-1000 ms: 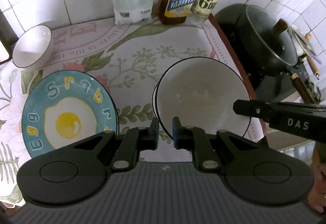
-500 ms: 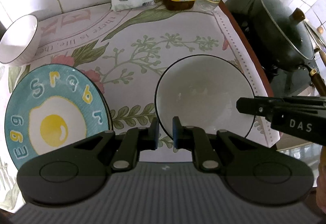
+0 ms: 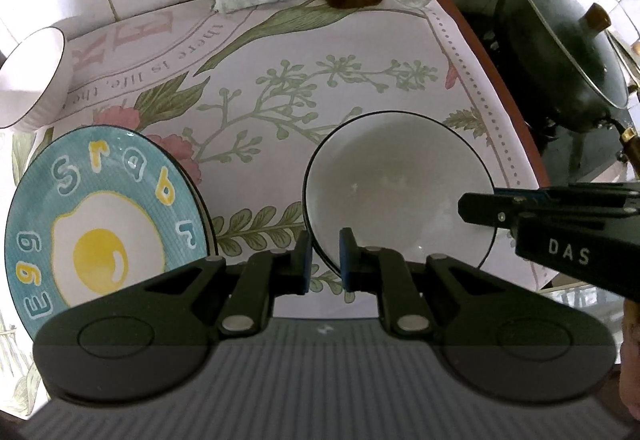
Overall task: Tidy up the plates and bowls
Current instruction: 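Lower the second bowl into the first bowl and open both grippers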
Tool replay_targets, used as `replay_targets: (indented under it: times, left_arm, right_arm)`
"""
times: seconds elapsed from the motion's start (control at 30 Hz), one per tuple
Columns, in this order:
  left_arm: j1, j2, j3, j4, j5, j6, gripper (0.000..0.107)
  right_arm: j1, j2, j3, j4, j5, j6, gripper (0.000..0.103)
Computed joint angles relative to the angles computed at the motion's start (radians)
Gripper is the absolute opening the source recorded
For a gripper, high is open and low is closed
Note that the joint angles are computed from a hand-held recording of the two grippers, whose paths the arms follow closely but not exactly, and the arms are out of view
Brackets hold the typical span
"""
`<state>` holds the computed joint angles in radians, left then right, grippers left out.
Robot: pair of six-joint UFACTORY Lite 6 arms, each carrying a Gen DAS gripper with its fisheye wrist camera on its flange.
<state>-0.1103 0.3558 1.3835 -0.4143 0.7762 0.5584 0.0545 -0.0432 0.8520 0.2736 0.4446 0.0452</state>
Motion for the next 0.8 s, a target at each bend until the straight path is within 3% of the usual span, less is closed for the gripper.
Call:
replay_targets:
  times: [0.23, 0.4, 0.57, 0.8]
  left_arm:
    - [0.007, 0.033, 0.077, 0.014, 0.1, -0.007, 0.022]
    - [0.043, -0.002, 0.109, -0.01, 0.185, 0.006, 0.029]
    - [0.079, -0.046, 0.167, 0.009, 0.277, 0.008, 0.038]
    - [0.181, -0.071, 0.277, -0.017, 0.419, 0.072, 0.04]
  right_arm:
    - [0.001, -0.031, -0.006, -0.002, 0.007, -0.025, 0.021]
    - [-0.04, -0.121, -0.005, 0.102, 0.076, -0.151, 0.021]
    - [-0.015, -0.184, 0.052, 0.08, 0.152, -0.173, 0.021]
    - [0.081, -0.23, 0.159, 0.039, 0.238, -0.138, 0.022]
